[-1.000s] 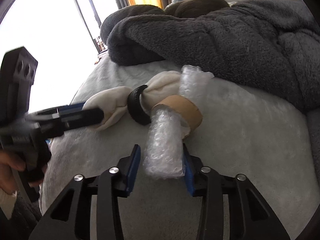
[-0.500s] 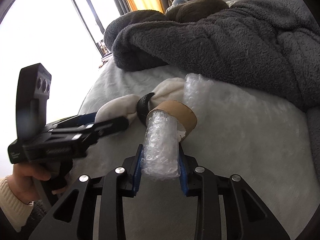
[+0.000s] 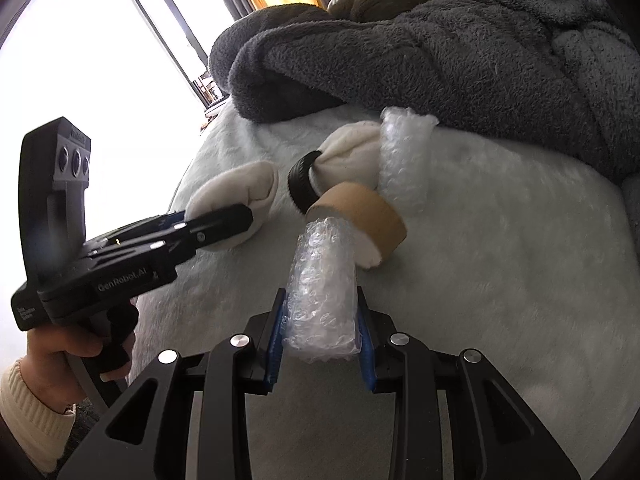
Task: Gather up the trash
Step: 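Grasp the clear bubble-wrap roll with the right tool while the left tool grasps the white sock ball, then carry both items over the teal bin and open both tools to drop them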
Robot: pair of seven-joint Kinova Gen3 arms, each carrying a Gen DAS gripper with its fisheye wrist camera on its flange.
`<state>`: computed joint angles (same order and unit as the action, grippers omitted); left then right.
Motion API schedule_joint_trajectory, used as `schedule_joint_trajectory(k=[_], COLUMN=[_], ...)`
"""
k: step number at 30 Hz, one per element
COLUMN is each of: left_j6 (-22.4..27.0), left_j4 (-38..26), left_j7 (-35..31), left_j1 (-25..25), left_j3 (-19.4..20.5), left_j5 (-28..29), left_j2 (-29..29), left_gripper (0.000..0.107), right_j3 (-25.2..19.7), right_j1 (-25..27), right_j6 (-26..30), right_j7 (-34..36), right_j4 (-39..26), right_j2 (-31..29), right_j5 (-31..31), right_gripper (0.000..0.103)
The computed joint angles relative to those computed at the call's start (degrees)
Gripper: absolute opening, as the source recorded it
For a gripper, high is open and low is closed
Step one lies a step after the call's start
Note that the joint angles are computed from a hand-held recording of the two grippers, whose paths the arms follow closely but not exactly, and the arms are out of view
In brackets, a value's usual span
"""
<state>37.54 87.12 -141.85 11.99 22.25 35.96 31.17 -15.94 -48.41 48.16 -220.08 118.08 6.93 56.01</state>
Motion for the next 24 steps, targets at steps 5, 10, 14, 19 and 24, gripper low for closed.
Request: schedule_joint_trajectory(k=[5,10,14,19,24], left_j6=[-0.45,-1.28,-1.44,-0.39,0.69], left_j4=[1.69,3.55,4.56,5.37,6.55], left_j7=[-1.54,-3.2,-5.09,-8.05,-12.55], left_j1=[-1.58,-2.48,-3.62,-5.73,-8.08], left_j3=[0.55,0.06,-0.17,-0.66,-1.25], left_j5=[1.44,2.65,3.34,4.62,6.48], left_j2=[-1.58,-3.32,-4.29,-5.08,-5.98], left_gripper=[0.044,0.044,0.044,0.044,0.044], right_j3=[-0.3,-0.27,0.51,1.31,2.29], right_j1=[-1.18,-2.22,-2.4,-2.92,-2.97], right_j6=[1.35,2.66,2.78,3.86,4.5], right_j7=[-1.28,-1.82,-1.03,0.09,2.86], right_j4=[-0.71,-2.31,-4.07,-6.31,-9.45], right_j2=[0.63,1.54,2.67,3.55,5.27], right_j5=[0.42,1.49,2.55,3.32,3.15], right_gripper=[0.032,0.032,0.032,0.031,0.031])
